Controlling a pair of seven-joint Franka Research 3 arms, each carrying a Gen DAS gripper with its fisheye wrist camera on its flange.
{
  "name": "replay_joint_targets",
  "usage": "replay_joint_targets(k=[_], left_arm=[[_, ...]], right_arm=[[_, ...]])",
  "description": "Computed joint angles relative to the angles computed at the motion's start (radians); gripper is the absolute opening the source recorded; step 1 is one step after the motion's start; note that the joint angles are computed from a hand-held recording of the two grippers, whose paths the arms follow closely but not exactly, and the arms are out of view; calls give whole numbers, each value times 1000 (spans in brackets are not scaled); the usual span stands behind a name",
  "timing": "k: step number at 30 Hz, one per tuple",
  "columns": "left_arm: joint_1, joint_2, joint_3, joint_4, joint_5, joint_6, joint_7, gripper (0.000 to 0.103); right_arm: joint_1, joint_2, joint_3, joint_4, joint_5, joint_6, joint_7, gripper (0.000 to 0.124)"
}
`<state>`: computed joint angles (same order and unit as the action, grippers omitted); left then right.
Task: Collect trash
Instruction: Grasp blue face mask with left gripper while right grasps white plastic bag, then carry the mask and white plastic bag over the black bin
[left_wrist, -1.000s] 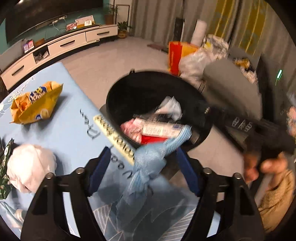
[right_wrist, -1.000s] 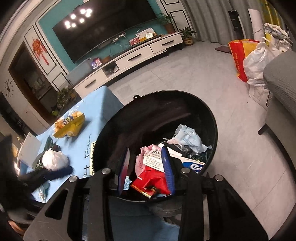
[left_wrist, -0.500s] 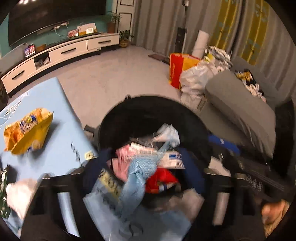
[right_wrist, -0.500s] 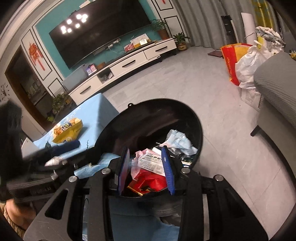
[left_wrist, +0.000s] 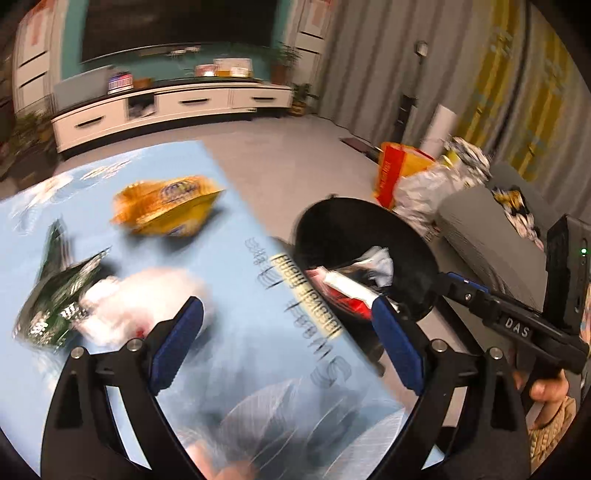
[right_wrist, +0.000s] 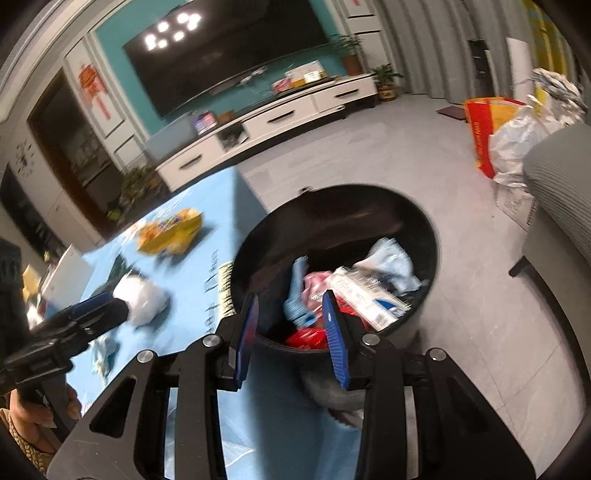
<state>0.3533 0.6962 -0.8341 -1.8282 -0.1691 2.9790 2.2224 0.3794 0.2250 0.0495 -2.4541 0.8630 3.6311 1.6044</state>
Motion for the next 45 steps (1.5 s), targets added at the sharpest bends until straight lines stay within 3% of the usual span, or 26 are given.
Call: replay_joint_targets(k=[3, 7, 12, 15, 17, 21, 23, 26, 27, 29, 31, 33, 35, 38, 42, 45], left_arm=[[121, -39, -43, -92, -39, 61, -7, 92], [184, -92, -5, -163, -31, 137, -96, 92], [240, -91, 34, -193, 4, 162, -168, 92], [260, -55, 29, -171, 34, 142, -199, 92], [243, -35, 41, -152, 63, 143, -218, 92], [207, 12, 58, -89, 124, 110, -251, 92], [178, 34, 75, -52, 147, 79, -264, 92], [134, 47, 106, -18, 155, 66, -279, 92], [118, 50, 118, -8, 159, 62, -281, 92], [92, 49, 141, 4, 163, 61, -284, 85], [78, 55, 154, 18, 163, 46, -286, 73], [76, 63, 155, 27, 154, 34, -280, 65], [87, 67, 145, 23, 144, 33, -263, 48], [97, 65, 131, 14, 129, 30, -249, 30], [171, 65, 57, -27, 100, 37, -210, 22], [243, 58, -13, -75, 86, 45, -178, 21]], right_arm=[[55, 17, -9, 54, 65, -34, -95, 36], [107, 53, -17, 135, 74, -83, -180, 36], [200, 123, -76, 277, 80, -181, -299, 37], [321, 184, -201, 370, 78, -256, -318, 38], [383, 216, -273, 408, 62, -289, -296, 38], [422, 283, -350, 495, -2, -355, -236, 47], [377, 310, -321, 539, -34, -373, -222, 49], [378, 362, -355, 605, -79, -424, -162, 56], [346, 377, -331, 632, -90, -436, -158, 57], [308, 397, -305, 665, -113, -456, -143, 63], [320, 422, -335, 690, -147, -480, -99, 64], [289, 434, -310, 710, -170, -495, -87, 64], [283, 442, -306, 715, -202, -502, -70, 41], [287, 436, -307, 701, -245, -494, -40, 22], [302, 382, -306, 618, -269, -440, 20, 16], [277, 315, -258, 522, -282, -355, 41, 16]])
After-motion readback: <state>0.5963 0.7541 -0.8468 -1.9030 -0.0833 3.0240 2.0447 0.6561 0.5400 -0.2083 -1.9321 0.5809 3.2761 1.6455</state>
